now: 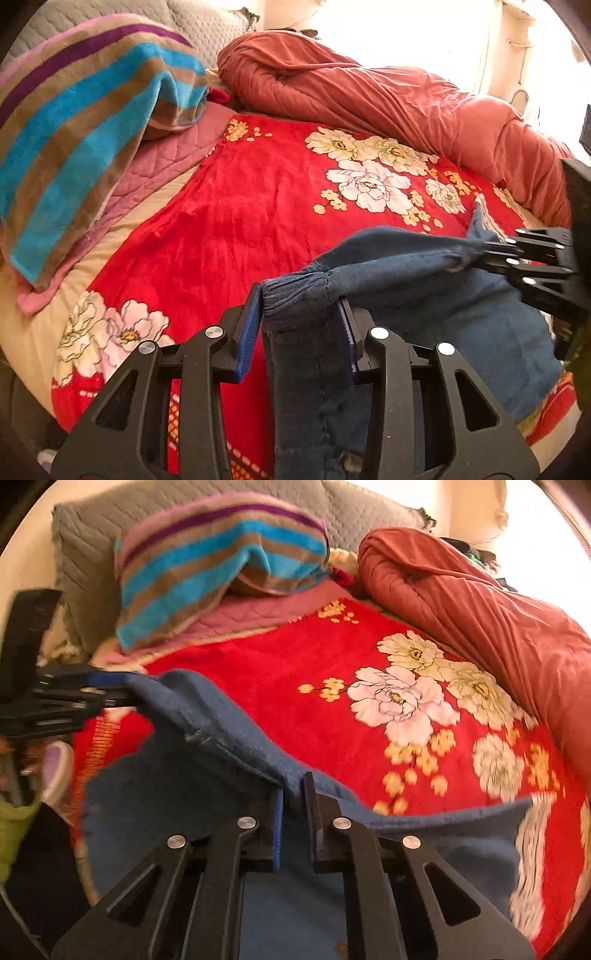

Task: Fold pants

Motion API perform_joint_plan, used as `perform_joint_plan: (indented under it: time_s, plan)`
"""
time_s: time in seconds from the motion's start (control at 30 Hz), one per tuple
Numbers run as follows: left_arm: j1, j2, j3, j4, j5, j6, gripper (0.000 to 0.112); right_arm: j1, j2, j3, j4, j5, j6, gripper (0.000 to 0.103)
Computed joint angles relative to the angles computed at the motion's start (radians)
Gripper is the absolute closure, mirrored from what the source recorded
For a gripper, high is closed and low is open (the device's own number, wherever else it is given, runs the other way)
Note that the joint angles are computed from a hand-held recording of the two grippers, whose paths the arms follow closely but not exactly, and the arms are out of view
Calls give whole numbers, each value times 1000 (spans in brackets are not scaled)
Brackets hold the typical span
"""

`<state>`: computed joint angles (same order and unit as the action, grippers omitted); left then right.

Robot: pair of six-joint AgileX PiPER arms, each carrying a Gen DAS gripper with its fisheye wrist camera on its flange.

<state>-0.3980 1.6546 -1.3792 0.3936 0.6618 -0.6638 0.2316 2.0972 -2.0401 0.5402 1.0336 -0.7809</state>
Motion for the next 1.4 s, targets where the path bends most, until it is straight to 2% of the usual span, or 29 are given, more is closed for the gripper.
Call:
perform_joint_plan:
  time_s: [0.07, 0.2, 0.33, 0.53, 0.63, 0.8, 0.9, 1.0, 1.07, 1.1, 1.2, 1.3, 1.4]
  plan:
    - [-21, -25, 31, 39, -1, -30, 83, -15, -118, 178, 63, -37, -33, 96]
    - [-58, -86, 117, 95, 1, -93, 83, -28, -276, 411, 150, -44, -93, 96]
    - [-74, -147, 207, 73, -8, -102, 83, 2, -398, 584, 123, -45, -101, 96]
    - [-114, -208, 331, 59, -8, -139, 83, 60, -497, 754, 71, -56, -92, 96]
    - [-121, -223, 363, 35, 4, -138, 81, 63, -487, 786, 64, -55, -61, 96]
    - [-149, -315, 415, 95, 61, -247, 81, 69, -508, 837, 44, -75, -64, 96]
    - [-173, -350, 393, 125, 92, -293, 81, 58, -510, 846, 56, -70, -74, 94]
    - [-207, -307, 314, 133, 101, -283, 81, 58, -516, 858, 69, -64, -85, 91]
    - [-222, -264, 265, 115, 77, -253, 75, 53, -521, 862, 75, -53, -90, 85]
    - [-230, -214, 218, 87, 85, -210, 74, 41, -522, 858, 90, -32, -98, 80]
    - [-243, -117, 156, 65, 117, -164, 74, -25, -546, 851, 153, 35, -129, 78]
    - [-255, -72, 173, 85, 137, -185, 74, -77, -562, 842, 200, 29, -128, 78]
    - [-242, -87, 227, 78, 96, -202, 74, -85, -528, 819, 216, 5, -93, 77]
